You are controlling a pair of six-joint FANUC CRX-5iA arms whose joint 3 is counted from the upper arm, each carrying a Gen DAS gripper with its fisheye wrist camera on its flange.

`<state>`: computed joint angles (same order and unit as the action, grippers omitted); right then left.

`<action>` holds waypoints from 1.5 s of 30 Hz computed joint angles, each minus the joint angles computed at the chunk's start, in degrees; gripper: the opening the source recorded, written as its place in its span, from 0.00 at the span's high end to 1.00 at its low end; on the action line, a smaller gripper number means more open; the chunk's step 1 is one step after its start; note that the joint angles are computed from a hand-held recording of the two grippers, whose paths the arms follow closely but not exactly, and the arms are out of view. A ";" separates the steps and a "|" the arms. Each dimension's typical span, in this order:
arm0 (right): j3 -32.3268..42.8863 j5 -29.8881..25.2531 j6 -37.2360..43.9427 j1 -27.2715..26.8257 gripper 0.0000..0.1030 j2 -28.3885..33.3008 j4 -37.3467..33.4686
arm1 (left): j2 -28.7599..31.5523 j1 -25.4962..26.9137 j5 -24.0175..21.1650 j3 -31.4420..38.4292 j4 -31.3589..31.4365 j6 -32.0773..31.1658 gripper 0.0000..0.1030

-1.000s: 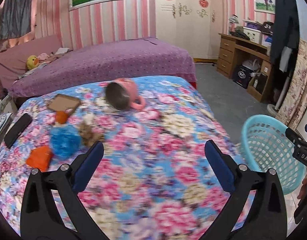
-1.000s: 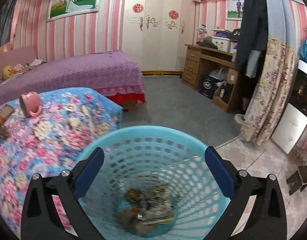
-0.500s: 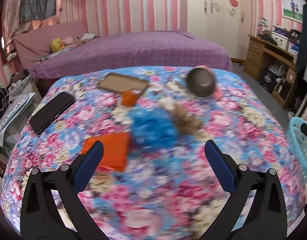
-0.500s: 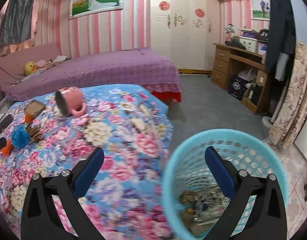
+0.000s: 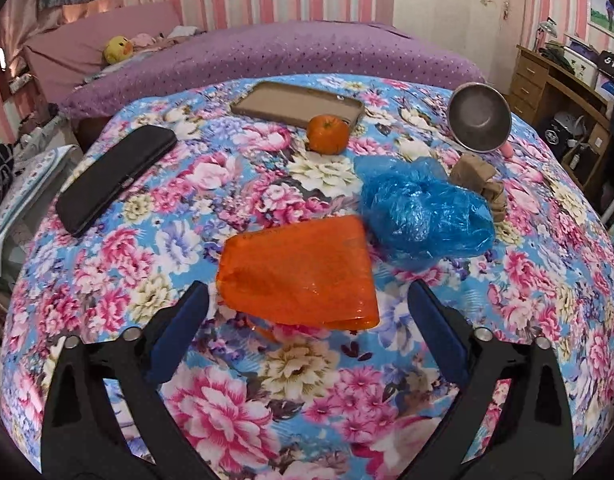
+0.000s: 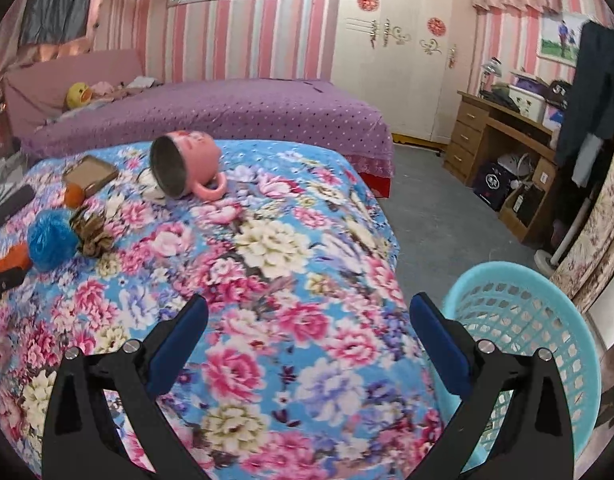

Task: Collect trash
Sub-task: 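Move both open tools away from the basket back over the bed, then grasp the orange cloth with the left tool while the right tool grasps the brown crumpled cloth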

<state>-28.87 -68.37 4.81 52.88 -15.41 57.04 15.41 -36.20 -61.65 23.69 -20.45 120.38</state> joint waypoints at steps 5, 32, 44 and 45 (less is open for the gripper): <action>1.27 1.82 1.15 0.44 0.04 1.23 -0.46 | -0.36 1.94 1.21 -1.75 4.30 -2.57 0.48; 20.67 14.42 17.51 -1.76 0.19 18.92 -10.57 | -5.71 3.80 2.91 -4.60 -4.81 2.88 0.80; 24.25 15.81 23.98 -2.16 0.52 21.27 -16.17 | -4.71 4.87 3.13 -3.90 -3.03 3.30 0.80; 23.53 15.88 23.14 -2.00 0.52 20.70 -15.55 | -4.80 4.83 3.20 -3.98 -3.00 3.34 0.80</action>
